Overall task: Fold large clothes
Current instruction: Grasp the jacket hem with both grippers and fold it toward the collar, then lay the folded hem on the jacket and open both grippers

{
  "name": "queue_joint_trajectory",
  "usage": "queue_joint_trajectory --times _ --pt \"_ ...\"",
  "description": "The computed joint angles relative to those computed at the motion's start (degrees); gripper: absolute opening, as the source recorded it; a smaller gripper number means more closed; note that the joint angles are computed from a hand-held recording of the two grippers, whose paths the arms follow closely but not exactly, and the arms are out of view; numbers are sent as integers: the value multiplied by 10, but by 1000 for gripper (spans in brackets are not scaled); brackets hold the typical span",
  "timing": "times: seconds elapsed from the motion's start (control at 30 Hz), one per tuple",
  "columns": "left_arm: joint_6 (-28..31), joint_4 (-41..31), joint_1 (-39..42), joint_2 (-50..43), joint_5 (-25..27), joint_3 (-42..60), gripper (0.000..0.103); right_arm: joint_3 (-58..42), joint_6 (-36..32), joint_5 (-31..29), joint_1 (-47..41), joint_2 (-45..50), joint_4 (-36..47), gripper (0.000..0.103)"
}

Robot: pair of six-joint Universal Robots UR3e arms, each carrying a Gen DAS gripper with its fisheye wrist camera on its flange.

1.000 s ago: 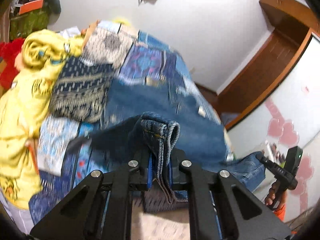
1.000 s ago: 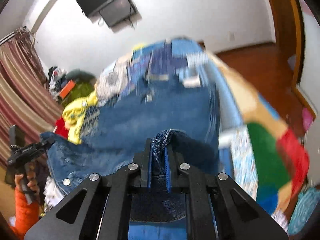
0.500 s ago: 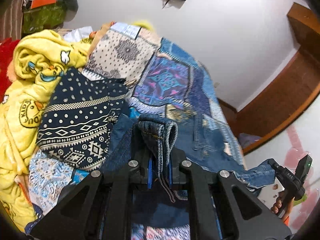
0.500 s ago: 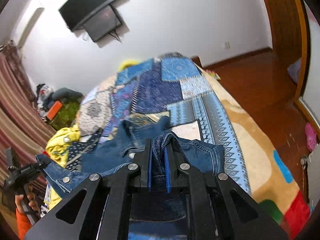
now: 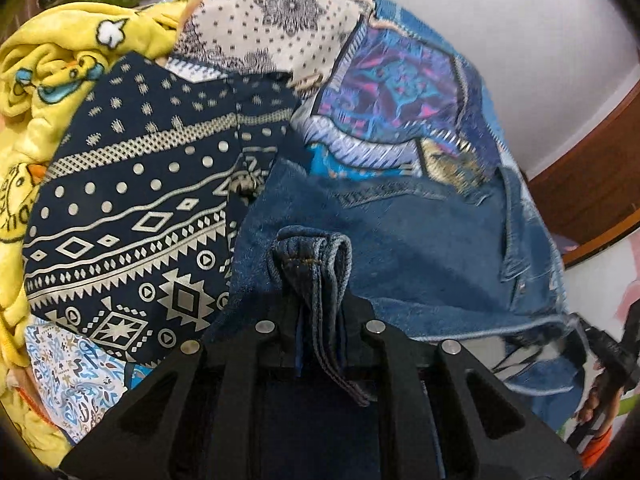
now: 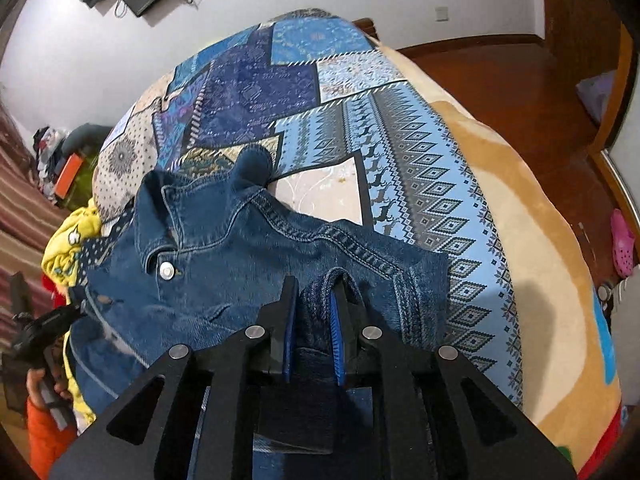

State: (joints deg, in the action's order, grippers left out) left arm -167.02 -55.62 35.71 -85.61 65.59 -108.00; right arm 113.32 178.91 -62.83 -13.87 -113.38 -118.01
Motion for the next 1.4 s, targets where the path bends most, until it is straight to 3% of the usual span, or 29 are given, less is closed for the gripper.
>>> queue_joint_trajectory --times 0.13,0.2,0.27,0.3,0.33,0.37,0.4,0.43,0.57,0.67,0.83,1.0,1.23,1.4 --pt "14 -11 -21 4 31 15 15 -43 -44 18 -24 -9 80 14" --pt "18 -38 -34 9 51 38 20 -59 -45 15 -25 -23 98 15" --pt "27 -76 -37 24 56 62 32 -74 -34 -17 -6 -38 92 18" --pt "34 -88 -32 33 50 67 37 -81 -10 -80 28 -40 56 28" --pt "37 -100 -25 53 44 71 49 -88 12 -153 67 -41 21 46" --pt "35 -99 -22 69 44 71 59 -93 25 -213 97 -45 -9 57" --pt "36 -100 -15 92 40 71 62 -92 26 -233 103 -60 -22 71" --pt "40 -103 -10 105 34 72 66 -92 18 -221 89 -87 -21 73" --pt "87 -160 33 182 -17 88 78 -124 -43 -110 6 -162 80 74" --pt "135 -200 40 228 -27 85 84 -131 -61 -93 14 -188 120 76" --pt "198 -228 7 305 3 28 89 -86 -14 -157 149 -174 81 78" --pt "205 -210 -37 328 46 -44 89 -38 30 -192 251 -138 44 78" --pt "165 -145 -67 284 82 -118 89 -12 72 -229 340 -46 1 78" --pt "159 -101 -76 218 88 -111 97 -15 49 -238 353 17 -30 84"
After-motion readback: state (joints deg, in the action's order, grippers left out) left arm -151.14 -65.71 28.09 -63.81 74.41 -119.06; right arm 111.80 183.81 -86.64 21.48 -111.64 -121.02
